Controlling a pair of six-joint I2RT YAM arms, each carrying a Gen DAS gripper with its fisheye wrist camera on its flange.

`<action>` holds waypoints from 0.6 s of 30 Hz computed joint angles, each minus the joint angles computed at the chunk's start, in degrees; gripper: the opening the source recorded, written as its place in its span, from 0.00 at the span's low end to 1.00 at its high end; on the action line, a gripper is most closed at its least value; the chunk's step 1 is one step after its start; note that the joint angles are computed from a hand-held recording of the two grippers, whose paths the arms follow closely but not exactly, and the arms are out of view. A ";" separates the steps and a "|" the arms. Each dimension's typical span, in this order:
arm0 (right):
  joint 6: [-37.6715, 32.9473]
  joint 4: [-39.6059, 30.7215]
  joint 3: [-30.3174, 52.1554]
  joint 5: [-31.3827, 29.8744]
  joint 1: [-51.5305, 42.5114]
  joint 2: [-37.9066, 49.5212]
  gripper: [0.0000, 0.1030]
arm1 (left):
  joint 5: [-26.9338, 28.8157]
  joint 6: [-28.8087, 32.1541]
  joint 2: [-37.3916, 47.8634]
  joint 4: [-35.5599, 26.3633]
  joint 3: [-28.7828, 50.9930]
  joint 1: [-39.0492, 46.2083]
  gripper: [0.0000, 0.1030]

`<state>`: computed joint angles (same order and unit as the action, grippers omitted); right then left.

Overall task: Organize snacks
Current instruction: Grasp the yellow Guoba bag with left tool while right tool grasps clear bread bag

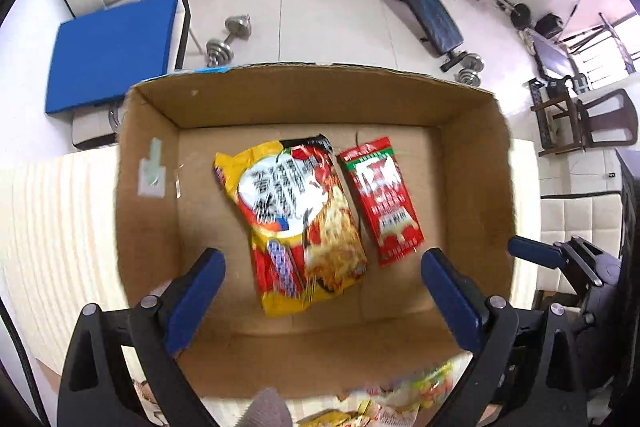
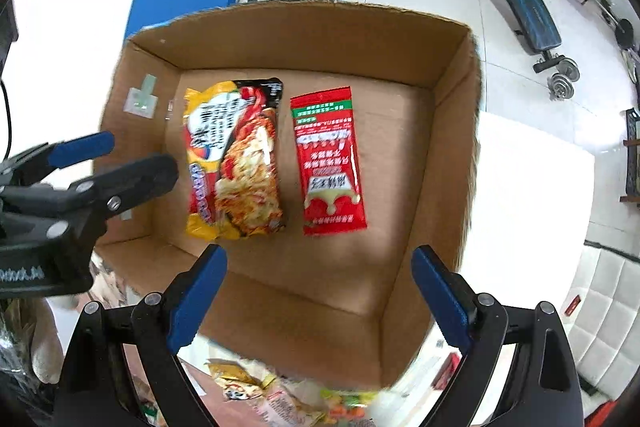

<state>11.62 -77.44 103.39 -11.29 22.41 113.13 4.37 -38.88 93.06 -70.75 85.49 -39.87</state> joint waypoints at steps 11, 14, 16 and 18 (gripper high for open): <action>13.95 11.71 -33.49 -2.16 10.44 -27.35 0.93 | -12.25 -28.70 -26.19 -10.18 -19.84 -27.74 0.98; 18.10 13.41 -43.19 -2.83 16.25 -34.00 0.93 | -7.45 -44.92 -32.84 -8.61 -29.54 -41.10 0.98; 20.42 14.26 -48.47 -2.80 20.89 -37.07 0.93 | -4.40 -55.48 -36.14 -4.45 -35.46 -49.50 0.98; 21.37 14.94 -52.45 -2.28 27.45 -37.09 0.93 | -1.84 -64.76 -38.21 1.22 -41.02 -56.63 0.98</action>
<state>32.99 -62.50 50.95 -13.57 49.86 76.04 2.53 -103.65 54.85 -69.54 44.47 -96.51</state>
